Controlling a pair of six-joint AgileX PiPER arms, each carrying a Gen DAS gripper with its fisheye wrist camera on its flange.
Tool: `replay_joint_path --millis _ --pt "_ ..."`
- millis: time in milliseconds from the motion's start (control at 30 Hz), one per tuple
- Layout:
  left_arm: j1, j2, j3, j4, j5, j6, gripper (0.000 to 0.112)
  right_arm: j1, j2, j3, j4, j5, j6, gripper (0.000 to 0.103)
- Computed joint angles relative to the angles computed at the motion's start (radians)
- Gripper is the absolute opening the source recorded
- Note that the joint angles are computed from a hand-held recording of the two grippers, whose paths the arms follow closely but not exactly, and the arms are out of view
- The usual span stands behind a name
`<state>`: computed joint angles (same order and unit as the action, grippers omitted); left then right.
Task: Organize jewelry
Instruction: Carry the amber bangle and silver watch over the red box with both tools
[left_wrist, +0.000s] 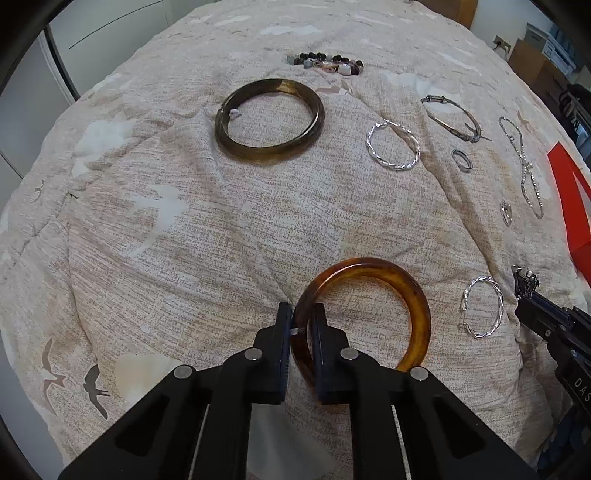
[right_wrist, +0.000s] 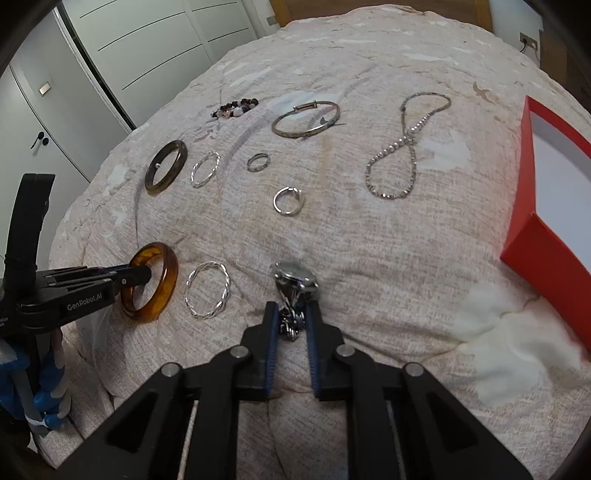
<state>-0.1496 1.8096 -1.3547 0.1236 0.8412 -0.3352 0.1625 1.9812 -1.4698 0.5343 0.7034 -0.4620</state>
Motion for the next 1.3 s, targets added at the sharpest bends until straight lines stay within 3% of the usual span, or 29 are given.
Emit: replay_joint_path --millis 633,1033,1300 --pt "-0.093 -0.316 0.137 0.112 0.093 -0.12 0.01 -0.041 -0.324 0.239 0.017 -0.025 -0.015 0.008" --pt "-0.203 -0.279 -0.034 0.086 0.156 -0.116 0.01 -0.129 -0.482 0.267 0.026 0.036 -0.045 0.008" --pt "-0.324 -0.075 -0.364 0.015 0.226 -0.092 0.01 -0.315 -0.47 0.157 0.036 0.102 -0.123 0.008"
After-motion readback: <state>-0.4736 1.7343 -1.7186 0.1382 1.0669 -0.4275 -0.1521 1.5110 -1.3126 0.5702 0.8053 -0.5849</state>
